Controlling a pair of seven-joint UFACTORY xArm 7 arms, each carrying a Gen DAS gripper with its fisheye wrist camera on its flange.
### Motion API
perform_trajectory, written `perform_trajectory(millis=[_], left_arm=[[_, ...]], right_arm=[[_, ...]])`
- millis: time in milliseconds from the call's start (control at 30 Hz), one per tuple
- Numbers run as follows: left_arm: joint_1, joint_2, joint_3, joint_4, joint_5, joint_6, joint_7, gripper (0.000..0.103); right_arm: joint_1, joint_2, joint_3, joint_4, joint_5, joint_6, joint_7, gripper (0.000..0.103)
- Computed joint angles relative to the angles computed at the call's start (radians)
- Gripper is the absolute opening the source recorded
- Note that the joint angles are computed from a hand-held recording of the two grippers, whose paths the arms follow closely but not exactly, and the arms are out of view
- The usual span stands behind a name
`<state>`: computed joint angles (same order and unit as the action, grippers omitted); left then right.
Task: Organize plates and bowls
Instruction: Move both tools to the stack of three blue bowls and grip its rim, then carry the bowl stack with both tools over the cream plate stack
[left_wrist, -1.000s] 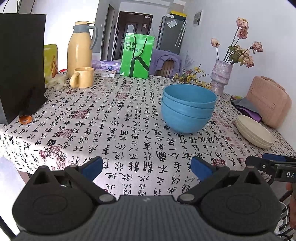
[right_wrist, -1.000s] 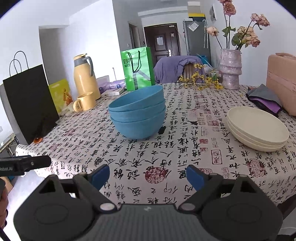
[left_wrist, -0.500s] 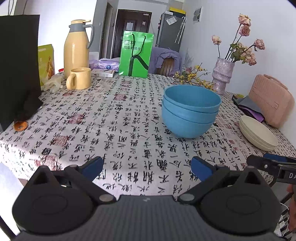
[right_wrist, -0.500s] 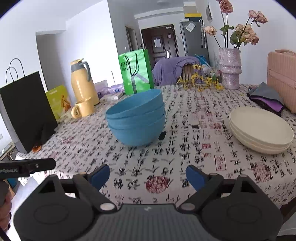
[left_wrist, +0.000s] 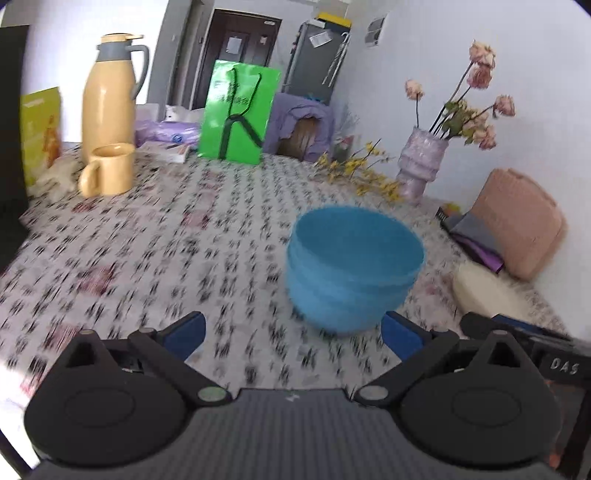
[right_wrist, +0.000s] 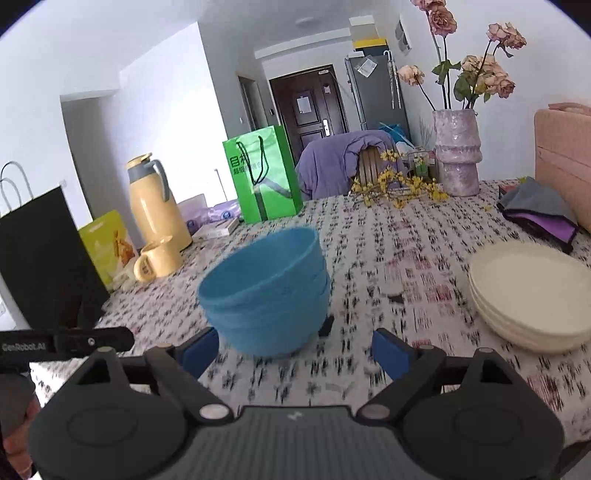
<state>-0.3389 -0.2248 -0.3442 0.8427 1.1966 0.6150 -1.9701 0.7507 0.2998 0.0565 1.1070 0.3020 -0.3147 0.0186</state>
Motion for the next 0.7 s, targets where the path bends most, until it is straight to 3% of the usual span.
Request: perform_trajectory(millis=[100, 300, 433, 533, 633, 700], left_arm=[[0.027, 0.048, 0.041, 0.052, 0.010, -0.049, 0.052, 0.103], [0.079, 0.188, 0.150, 0.161, -0.016, -0.257, 0.157, 0.103], [0.088, 0.306, 0.215, 0.243, -0.167, -0.351, 0.309, 0.103], [0.101, 0.364, 0.240, 0.266, -0.329, -0.428, 0.462, 0.103], [0.129, 0.399, 0.226, 0.264, -0.508, -0.481, 0.625, 0.102], [0.182, 0.416, 0.174, 0.247, -0.665, -0.531, 0.763, 0.102]], right_arm=[[0.062, 0.063, -0.081, 0.123, 0.044, 0.076, 0.005, 0.090], [-0.093, 0.217, 0.043, 0.392, -0.026, 0.249, 0.119, 0.088], [-0.133, 0.351, 0.070, 0.604, -0.072, 0.363, 0.172, 0.080], [-0.224, 0.458, 0.182, 0.764, -0.073, 0.487, 0.170, 0.071], [-0.292, 0.546, 0.277, 0.883, -0.053, 0.606, 0.147, 0.063], [-0.318, 0.591, 0.318, 0.936, -0.017, 0.666, 0.125, 0.060]])
